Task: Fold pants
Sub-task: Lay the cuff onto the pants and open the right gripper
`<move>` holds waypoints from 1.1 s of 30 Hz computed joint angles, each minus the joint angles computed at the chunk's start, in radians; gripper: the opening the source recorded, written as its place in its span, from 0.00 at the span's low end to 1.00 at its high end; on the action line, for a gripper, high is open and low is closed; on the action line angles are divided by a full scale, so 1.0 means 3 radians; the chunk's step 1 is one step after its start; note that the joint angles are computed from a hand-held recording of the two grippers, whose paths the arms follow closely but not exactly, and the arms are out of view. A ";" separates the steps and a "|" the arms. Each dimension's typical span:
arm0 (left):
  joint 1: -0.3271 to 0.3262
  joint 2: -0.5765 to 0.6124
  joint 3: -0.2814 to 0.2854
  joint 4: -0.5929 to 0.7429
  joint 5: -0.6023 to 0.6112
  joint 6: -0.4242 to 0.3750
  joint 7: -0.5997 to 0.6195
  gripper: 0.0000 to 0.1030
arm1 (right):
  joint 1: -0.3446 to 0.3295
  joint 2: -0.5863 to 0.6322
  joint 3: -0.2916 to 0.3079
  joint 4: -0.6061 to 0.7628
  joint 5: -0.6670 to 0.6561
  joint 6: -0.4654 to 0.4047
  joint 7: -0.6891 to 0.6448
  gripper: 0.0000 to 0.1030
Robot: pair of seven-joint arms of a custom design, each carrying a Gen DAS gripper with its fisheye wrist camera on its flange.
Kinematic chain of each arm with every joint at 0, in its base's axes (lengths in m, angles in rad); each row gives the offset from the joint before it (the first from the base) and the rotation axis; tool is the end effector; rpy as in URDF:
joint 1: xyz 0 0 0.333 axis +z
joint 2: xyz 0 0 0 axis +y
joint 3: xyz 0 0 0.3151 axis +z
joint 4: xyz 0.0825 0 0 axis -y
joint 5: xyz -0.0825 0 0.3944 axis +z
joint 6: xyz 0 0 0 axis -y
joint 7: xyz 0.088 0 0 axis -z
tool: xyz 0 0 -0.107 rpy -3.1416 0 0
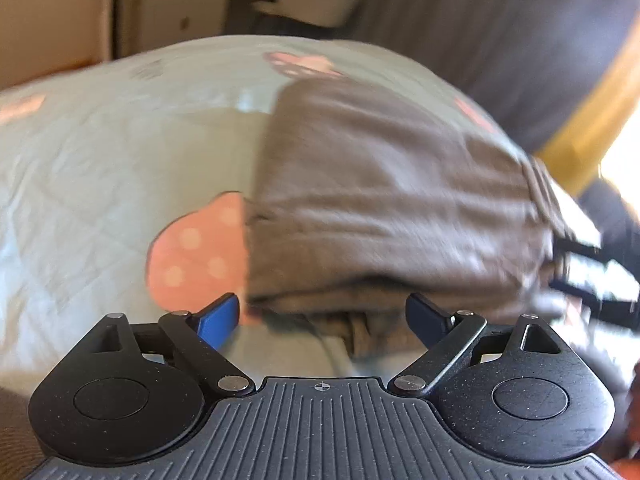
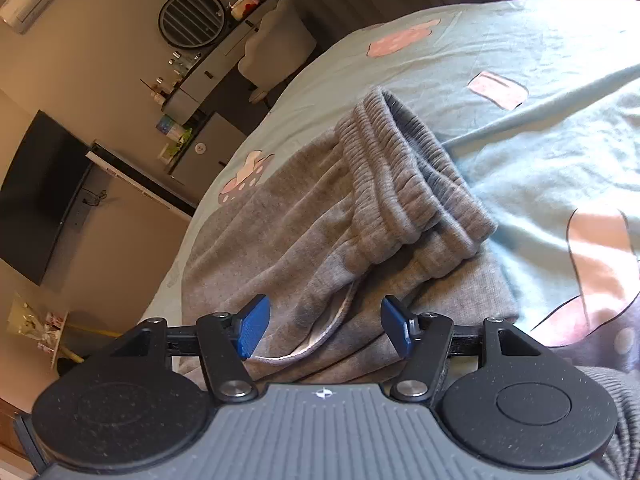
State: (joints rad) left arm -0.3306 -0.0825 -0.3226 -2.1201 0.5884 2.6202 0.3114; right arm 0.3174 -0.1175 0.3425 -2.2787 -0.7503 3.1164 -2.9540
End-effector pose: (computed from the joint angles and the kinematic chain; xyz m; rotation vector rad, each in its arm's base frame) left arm 0.4481 -0.3638 0.5028 -2.0314 1.7131 -0.8624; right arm 0.3920 0.3841 0.4895 -1.2622 1.7835 -0.0079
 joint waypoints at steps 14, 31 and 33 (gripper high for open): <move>-0.0181 0.0297 0.0098 0.0312 0.0380 -0.0396 -0.0079 0.81 | 0.0168 0.0081 -0.0116 0.0115 -0.0039 -0.0220 0.0021 0.59; 0.0046 -0.0190 0.0066 -0.0177 0.0237 0.0075 -0.0721 0.67 | 0.0405 0.0216 -0.0376 0.0286 -0.0301 -0.0539 0.0275 0.33; 0.0150 -0.0294 0.0014 -0.0269 0.0372 0.0262 -0.0905 0.76 | 0.0404 0.0208 -0.0392 0.0264 -0.0332 -0.0495 0.0329 0.33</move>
